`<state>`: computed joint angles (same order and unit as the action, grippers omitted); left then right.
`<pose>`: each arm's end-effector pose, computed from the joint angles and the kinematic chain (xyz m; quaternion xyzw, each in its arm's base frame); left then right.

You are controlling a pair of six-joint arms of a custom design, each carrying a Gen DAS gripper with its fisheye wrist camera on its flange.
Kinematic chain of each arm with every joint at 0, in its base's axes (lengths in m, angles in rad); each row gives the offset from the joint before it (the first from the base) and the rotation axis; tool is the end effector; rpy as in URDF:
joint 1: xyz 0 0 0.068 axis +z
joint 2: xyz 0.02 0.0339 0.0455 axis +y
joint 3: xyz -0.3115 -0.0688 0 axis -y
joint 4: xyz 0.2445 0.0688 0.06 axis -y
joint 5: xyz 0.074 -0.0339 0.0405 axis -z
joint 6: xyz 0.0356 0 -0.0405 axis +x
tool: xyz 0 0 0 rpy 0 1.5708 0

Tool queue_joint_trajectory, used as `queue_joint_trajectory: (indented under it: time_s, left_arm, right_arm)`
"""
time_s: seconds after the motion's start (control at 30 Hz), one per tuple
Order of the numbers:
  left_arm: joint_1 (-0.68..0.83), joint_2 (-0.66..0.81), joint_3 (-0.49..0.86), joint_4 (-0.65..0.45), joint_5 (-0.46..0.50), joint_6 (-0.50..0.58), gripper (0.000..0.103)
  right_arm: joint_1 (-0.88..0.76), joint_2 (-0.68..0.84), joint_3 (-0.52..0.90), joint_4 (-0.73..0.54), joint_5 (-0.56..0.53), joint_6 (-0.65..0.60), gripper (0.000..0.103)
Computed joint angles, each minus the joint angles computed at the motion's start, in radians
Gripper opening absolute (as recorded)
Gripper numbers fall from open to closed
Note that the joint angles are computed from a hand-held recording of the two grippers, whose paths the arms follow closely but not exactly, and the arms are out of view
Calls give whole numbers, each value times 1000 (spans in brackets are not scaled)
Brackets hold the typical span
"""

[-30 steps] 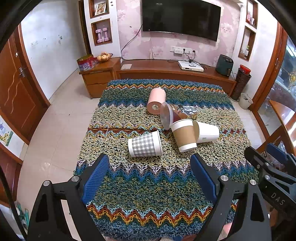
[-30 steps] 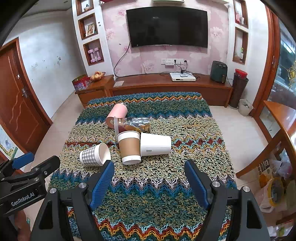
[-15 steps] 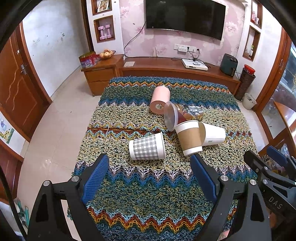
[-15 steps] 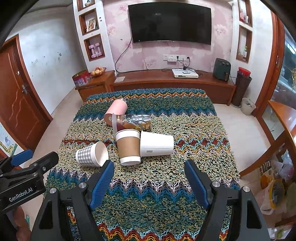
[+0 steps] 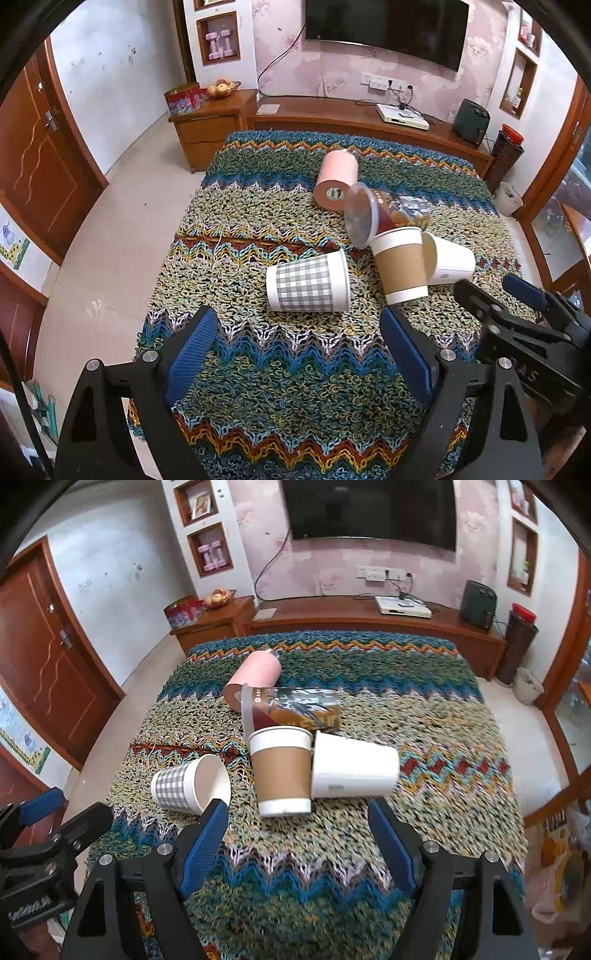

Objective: Flip cup upright
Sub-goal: 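Close the right gripper around the brown-sleeved cup's body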

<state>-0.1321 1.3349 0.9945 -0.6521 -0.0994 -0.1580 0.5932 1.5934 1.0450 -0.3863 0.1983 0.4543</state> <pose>0.2557 -0.0304 0.2997 -0.0266 0.9570 0.0060 0.2887 0.2789 0.1796 0.2611 -0.0347 0.9451 0.0742 0.3165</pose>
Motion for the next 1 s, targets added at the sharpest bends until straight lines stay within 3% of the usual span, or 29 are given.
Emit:
queue_joint_trajectory:
  time_s: [0.27,0.6,1.0]
  left_arm:
    - [29,58,-10,19,10,8,91]
    - [48,127,-12,51,19,16,91]
    - [61,174,-7,68,21,21,91]
  right_arm:
    - [-21,155,76,58,-62,-58,64]
    - [-23,265,152,54,-109,-84,63]
    - [-26,370,251,9,-78,-109,63]
